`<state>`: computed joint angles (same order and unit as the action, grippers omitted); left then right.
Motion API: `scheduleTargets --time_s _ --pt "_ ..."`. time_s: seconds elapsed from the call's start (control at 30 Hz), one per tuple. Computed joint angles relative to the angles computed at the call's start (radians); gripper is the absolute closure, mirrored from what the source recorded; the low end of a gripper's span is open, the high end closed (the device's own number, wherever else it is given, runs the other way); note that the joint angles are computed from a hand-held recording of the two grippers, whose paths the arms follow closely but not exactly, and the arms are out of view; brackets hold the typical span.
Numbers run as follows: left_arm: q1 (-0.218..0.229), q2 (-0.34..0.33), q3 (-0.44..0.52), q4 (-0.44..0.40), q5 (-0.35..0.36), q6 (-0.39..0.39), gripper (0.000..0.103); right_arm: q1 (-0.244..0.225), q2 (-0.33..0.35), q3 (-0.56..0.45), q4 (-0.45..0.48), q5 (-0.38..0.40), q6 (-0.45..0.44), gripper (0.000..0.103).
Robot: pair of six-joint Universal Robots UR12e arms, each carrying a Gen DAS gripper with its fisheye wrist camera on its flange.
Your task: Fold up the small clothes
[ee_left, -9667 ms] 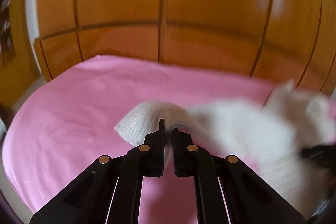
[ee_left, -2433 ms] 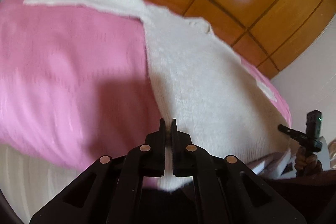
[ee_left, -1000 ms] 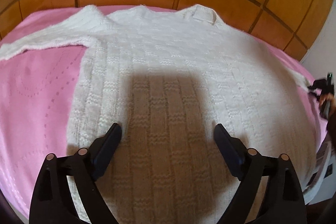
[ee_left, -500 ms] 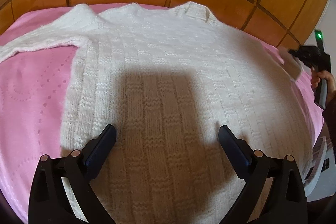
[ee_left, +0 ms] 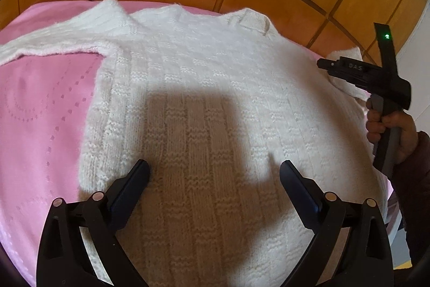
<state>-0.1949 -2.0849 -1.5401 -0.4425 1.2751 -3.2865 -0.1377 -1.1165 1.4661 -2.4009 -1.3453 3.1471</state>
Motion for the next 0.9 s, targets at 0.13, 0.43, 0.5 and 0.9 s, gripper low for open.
scheduleTargets --time_s 0.13,0.43,0.5,0.9 --pt "-0.004 0.0 0.007 -0.011 0.016 -0.004 0.009 -0.023 -0.067 0.089 -0.046 -0.027 0.039 0.024" --pt "-0.034 -0.045 0.097 0.056 0.065 0.005 0.011 -0.085 -0.182 0.288 -0.152 0.084 0.124 0.002" --pt "-0.044 -0.071 0.16 0.011 0.032 0.052 0.011 -0.085 -0.187 0.309 -0.204 0.087 0.144 0.002" --pt "-0.154 -0.275 0.593 -0.232 -0.013 0.503 0.017 -0.139 -0.195 0.377 -0.371 0.251 0.255 0.002"
